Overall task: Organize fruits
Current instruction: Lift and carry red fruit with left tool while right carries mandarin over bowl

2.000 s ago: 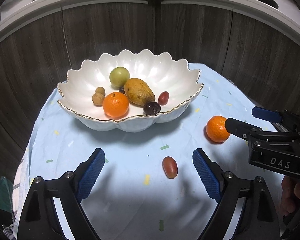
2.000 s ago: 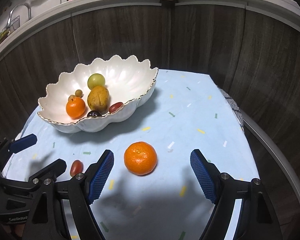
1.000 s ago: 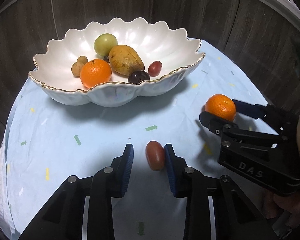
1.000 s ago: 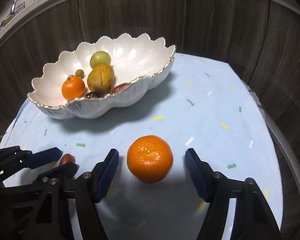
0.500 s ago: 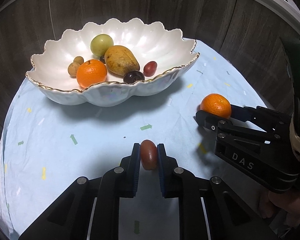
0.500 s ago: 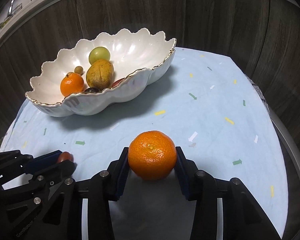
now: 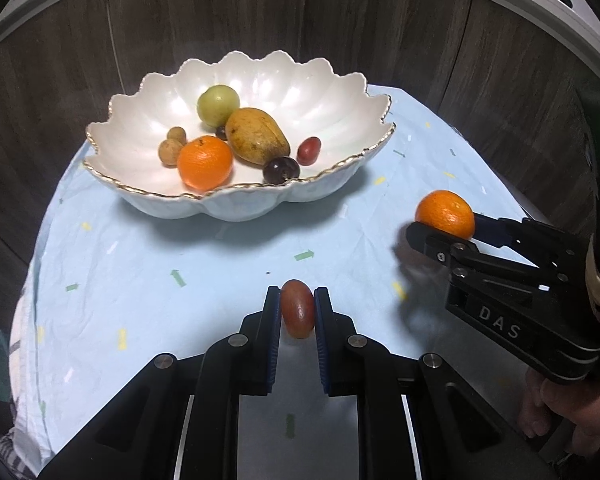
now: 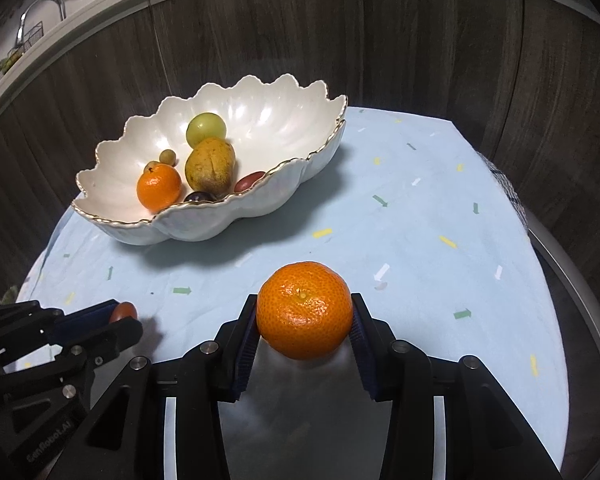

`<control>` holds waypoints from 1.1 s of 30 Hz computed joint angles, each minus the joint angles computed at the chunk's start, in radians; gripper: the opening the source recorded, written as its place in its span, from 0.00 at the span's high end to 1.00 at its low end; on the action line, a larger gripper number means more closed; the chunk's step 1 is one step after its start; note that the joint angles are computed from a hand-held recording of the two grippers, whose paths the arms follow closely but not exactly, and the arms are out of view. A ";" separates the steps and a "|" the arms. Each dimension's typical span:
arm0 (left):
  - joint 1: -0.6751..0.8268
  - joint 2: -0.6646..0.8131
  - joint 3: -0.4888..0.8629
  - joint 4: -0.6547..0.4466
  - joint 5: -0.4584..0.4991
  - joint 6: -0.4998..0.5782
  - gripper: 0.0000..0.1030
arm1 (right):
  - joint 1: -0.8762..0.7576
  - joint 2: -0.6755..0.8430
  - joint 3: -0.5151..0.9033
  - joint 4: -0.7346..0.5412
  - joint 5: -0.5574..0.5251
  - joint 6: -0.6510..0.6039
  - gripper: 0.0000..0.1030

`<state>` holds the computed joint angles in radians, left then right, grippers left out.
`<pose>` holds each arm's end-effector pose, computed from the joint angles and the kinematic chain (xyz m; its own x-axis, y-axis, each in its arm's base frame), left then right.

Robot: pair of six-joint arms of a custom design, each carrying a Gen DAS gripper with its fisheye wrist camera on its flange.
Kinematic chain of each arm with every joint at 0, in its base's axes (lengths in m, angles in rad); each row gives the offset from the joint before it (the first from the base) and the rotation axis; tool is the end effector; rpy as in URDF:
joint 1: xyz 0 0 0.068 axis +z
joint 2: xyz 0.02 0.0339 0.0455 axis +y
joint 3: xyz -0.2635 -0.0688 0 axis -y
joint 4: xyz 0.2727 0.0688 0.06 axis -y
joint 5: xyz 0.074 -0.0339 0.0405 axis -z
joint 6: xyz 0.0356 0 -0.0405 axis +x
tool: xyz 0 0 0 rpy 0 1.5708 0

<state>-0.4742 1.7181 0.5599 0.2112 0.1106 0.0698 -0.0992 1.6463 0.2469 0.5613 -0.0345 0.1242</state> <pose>0.2534 -0.1345 0.0596 -0.6847 0.4293 -0.5889 0.5603 0.8269 -0.0486 0.2178 -0.0204 0.0363 -0.7246 0.1965 -0.6605 0.1671 0.9800 0.1083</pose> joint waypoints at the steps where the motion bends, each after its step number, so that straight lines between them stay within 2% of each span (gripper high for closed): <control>1: 0.002 -0.012 -0.005 -0.004 -0.001 0.001 0.83 | 0.004 -0.014 -0.006 -0.007 0.004 0.003 0.58; 12: 0.044 -0.168 -0.039 -0.080 0.017 0.011 0.83 | 0.040 -0.272 -0.053 -0.210 0.036 0.037 0.58; 22: 0.111 -0.277 -0.036 -0.141 0.057 0.022 0.83 | 0.119 -0.529 -0.058 -0.433 0.126 0.081 0.58; 33: 0.162 -0.335 -0.002 -0.195 0.092 0.039 0.83 | 0.194 -0.647 0.005 -0.568 0.208 0.104 0.58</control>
<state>-0.3119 1.3827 0.5580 0.0163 0.2024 0.1084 0.0944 0.9990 0.2517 -0.0066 0.1731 0.2280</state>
